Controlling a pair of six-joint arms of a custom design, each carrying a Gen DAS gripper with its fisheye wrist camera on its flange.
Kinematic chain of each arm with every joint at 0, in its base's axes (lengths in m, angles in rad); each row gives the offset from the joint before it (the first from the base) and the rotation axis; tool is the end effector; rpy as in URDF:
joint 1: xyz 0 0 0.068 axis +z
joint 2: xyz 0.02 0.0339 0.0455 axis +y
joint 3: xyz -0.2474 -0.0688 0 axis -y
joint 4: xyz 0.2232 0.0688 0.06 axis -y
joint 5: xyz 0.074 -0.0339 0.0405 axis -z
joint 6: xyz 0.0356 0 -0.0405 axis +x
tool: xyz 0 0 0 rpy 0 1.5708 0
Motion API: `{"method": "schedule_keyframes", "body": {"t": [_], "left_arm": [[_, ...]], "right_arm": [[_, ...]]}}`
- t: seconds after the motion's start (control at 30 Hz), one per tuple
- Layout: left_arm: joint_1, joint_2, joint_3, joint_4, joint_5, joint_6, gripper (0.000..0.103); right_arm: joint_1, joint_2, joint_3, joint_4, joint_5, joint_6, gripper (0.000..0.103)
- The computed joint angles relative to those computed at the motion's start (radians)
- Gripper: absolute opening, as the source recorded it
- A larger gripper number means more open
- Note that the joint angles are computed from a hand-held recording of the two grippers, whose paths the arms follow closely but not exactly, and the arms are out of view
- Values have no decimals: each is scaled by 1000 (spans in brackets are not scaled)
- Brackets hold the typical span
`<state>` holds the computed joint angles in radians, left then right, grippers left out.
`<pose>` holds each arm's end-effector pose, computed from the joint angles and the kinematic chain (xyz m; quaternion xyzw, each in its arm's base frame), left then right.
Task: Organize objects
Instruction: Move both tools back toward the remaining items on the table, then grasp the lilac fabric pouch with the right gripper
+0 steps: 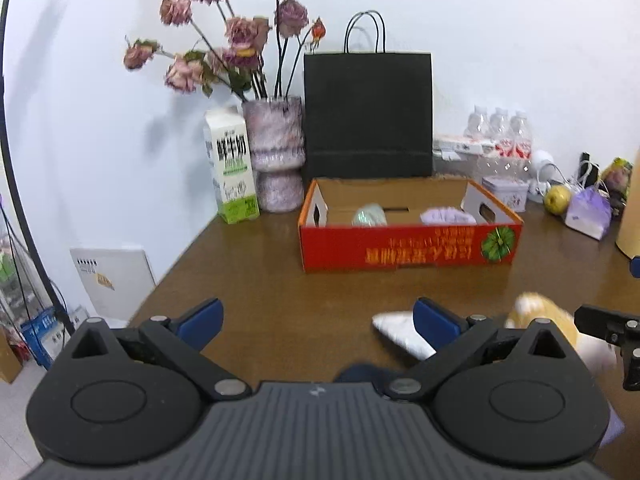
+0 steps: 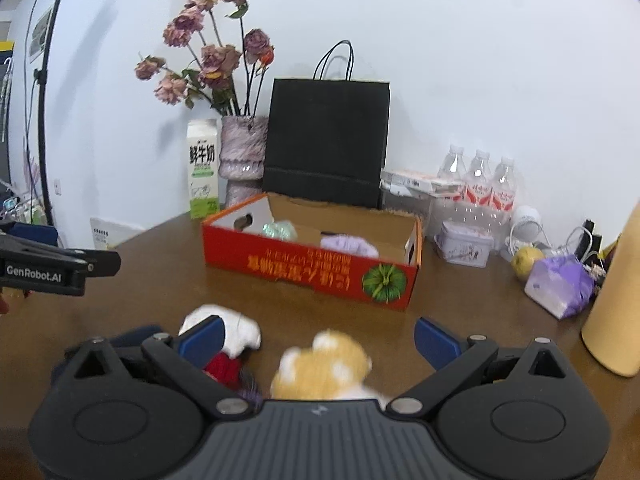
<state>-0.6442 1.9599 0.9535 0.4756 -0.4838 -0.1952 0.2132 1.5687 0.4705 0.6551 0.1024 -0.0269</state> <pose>0.3097 -0.2119 0.1325 0.0715 0.8479 -0.0067 0.5253 0.2679 0.0543 0.1426 -0.0739 0.8413 0.0066 0.5355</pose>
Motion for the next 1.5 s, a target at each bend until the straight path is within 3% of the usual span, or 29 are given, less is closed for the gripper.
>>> {"method": "schedule_keyframes", "body": {"t": [0.4,0.7,1.2,1.5], "left_arm": [[-63,17,-246,219,-11,-25,103],[-78,28,-327,251,11,-85,103],[-39,57,-321,260,55,-80,103],[-14,59,-320,255,72,-78,103]], "right_arm": [[33,49,-245,206,7,99,101],[59,129,-317,301,21,151,101],[38,213,-191,202,21,147,101],[19,267,-42,35,3,139,102]]}}
